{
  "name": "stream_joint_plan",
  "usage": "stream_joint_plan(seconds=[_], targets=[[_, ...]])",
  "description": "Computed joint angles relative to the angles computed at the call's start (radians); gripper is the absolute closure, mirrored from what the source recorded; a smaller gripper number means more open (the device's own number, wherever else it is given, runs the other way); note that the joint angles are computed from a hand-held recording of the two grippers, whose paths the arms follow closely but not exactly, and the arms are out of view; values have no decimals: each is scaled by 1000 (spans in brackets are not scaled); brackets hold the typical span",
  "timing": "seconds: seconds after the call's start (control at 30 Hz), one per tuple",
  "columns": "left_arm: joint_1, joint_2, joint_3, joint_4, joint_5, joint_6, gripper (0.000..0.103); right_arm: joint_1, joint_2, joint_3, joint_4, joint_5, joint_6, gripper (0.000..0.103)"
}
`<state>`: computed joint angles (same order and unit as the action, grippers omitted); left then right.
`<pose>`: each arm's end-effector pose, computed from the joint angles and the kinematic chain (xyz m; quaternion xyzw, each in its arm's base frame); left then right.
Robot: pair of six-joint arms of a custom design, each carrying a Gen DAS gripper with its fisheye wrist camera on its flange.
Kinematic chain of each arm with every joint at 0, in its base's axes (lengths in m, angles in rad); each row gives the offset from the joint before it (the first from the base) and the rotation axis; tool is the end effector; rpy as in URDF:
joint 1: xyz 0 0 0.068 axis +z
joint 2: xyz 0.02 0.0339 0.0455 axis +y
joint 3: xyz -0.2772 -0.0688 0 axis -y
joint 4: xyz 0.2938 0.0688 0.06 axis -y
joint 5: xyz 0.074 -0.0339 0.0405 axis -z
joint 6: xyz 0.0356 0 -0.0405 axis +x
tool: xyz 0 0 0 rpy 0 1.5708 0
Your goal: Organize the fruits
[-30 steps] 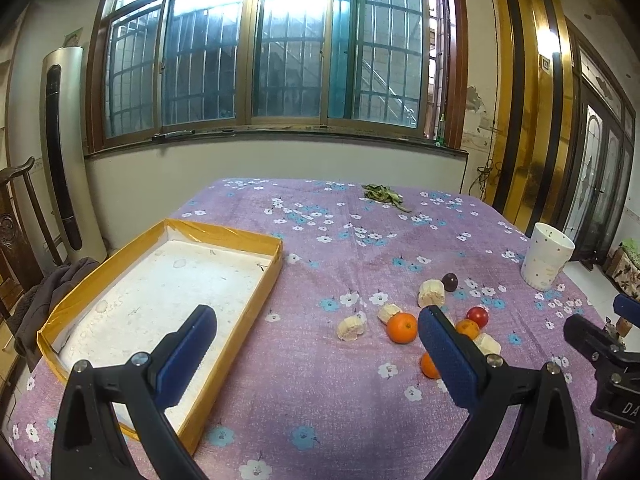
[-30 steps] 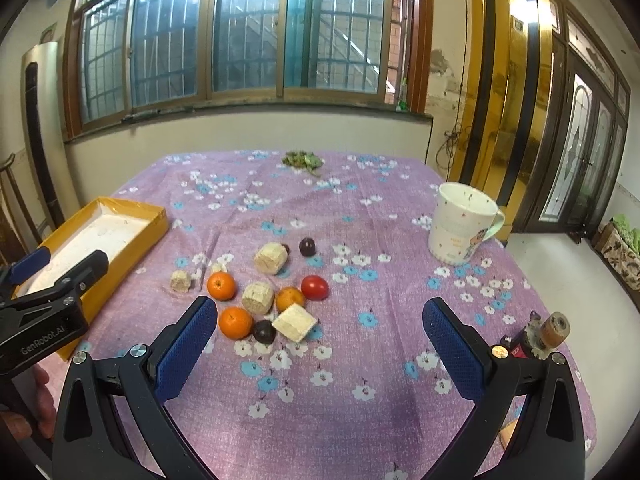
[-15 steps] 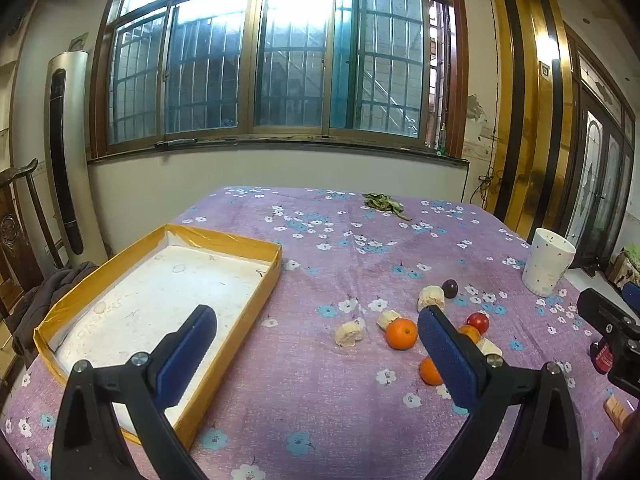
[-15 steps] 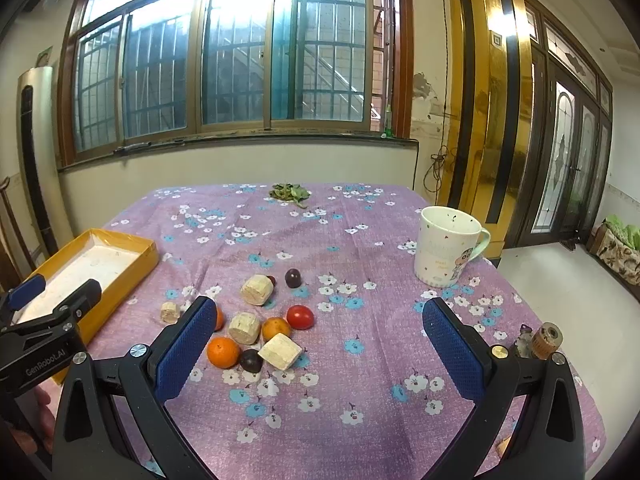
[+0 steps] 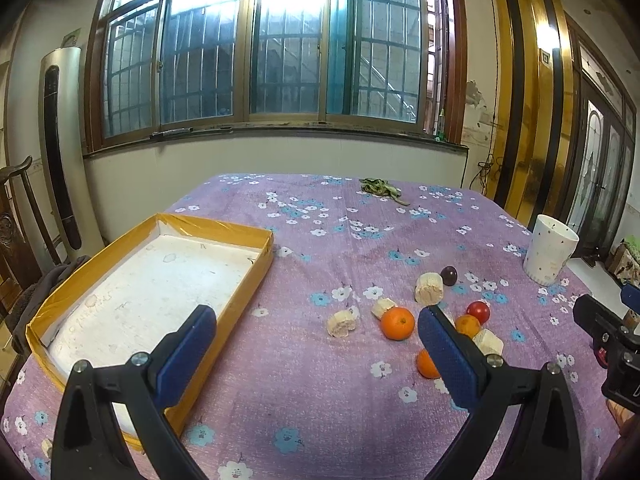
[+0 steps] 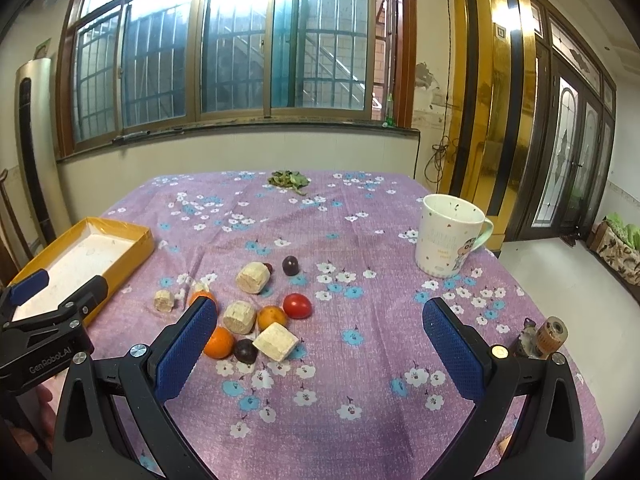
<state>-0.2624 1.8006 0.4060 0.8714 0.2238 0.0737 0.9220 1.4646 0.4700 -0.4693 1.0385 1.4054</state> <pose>0.2760 -0.0823 0.0504 0.1990 0.8390 -0.1431 0.4857 0.1518 0.1495 0.0839 0.2332 0.8354 -0.1536 0.4734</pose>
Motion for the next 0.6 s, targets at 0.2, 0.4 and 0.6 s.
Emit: stream_joint_plan(seconds=[0.2,0.4,0.6], targets=[[-15,18,19,-19,-21,-9,1,-20,3,-24,64,-40,-46,0],[-31,38,40,-38,-53,-14,1,-76,-12,-73,193,-122,-166,0],[-38,59,79,-120,-93,5,1,-189,37,-114,364,-289,-341,0]])
